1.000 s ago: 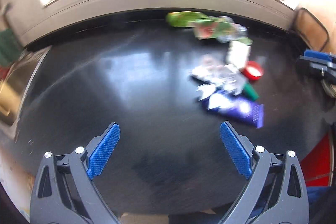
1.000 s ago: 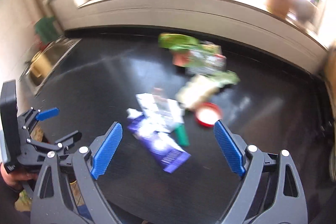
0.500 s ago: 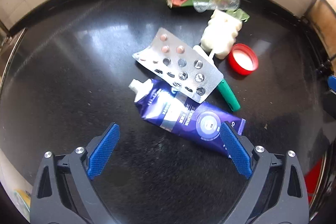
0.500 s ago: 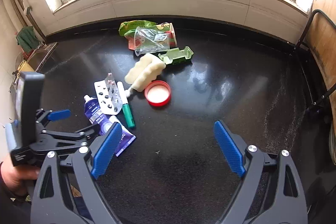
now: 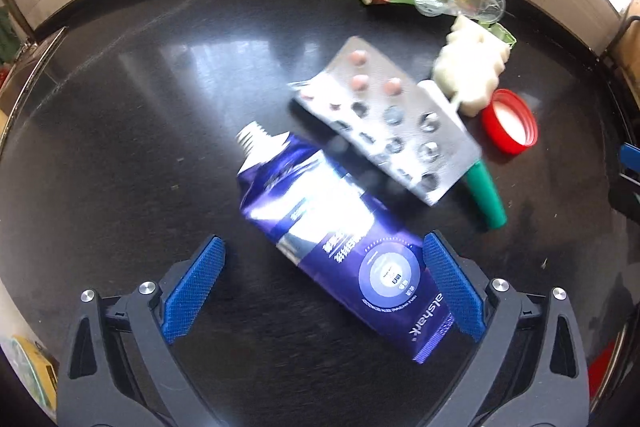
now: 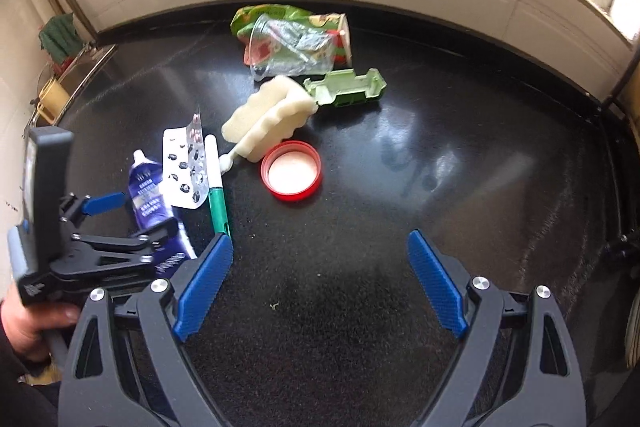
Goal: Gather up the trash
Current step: 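Grasp the blue toothpaste tube with the left tool while the right tool grasps the red lid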
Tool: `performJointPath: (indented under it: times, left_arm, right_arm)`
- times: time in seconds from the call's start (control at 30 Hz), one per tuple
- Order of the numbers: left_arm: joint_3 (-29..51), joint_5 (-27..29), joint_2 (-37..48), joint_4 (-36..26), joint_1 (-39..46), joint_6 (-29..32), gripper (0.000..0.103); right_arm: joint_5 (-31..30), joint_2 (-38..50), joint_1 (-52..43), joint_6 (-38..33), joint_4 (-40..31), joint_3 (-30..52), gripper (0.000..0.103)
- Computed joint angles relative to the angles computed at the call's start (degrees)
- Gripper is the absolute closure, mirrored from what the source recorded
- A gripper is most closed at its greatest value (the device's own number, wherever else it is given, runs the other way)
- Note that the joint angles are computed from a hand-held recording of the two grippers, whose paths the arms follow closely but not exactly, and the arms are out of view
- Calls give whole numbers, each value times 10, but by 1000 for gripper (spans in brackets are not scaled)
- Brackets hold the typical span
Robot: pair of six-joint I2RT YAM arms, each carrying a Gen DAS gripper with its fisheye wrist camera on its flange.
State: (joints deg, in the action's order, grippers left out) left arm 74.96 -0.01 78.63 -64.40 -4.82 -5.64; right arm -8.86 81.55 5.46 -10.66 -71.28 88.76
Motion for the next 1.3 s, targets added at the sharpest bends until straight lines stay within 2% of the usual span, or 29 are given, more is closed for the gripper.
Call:
performJointPath:
  times: [0.07, 0.13, 0.23, 0.43, 0.53, 0.63, 0.67, 0.7, 0.77, 0.87, 0.9, 0.97, 1.07, 1.3]
  left_arm:
    - [9, 28, 4, -26, 39, 26, 7]
    - [16, 29, 6, -39, 59, 21, 7]
    - [18, 23, 11, -38, 64, -30, 7]
    - [16, -32, 11, -33, 8, -131, 8]
    - [16, -57, 14, -28, -29, -153, 16]
    - [14, -89, 11, -27, -54, -164, 30]
    - [11, -94, 6, -21, -58, -162, 40]
    - [10, -96, 5, -16, -61, -159, 46]
    - [4, -78, -4, -6, -56, -148, 48]
    - [9, -54, -10, -10, -46, -126, 52]
    - [11, -45, -9, -11, -43, -125, 71]
    - [23, -39, -19, 2, -33, -99, 87]
    - [70, -15, 6, -23, -16, -65, 90]
    - [72, 80, 19, -15, 46, 10, 91]
  right_arm:
    - [-2, 9, 7, -5, 8, -3, 17]
    - [-3, 23, 14, -9, 18, -6, 17]
    - [0, 46, 26, -14, 40, -13, 17]
    - [15, 90, 47, -21, 96, -31, 17]
    - [22, 100, 52, -27, 124, -40, 22]
    - [32, 107, 60, -43, 151, -47, 23]
    - [28, 112, 62, -47, 153, -43, 25]
    - [27, 115, 62, -49, 154, -39, 28]
    - [20, 119, 64, -57, 153, -29, 54]
    - [26, 129, 72, -58, 135, -11, 54]
    - [29, 125, 74, -56, 136, -14, 54]
    - [27, 116, 75, -49, 130, -16, 54]
    - [26, 104, 76, -43, 123, -18, 54]
    - [13, 65, 51, -20, 100, -27, 54]
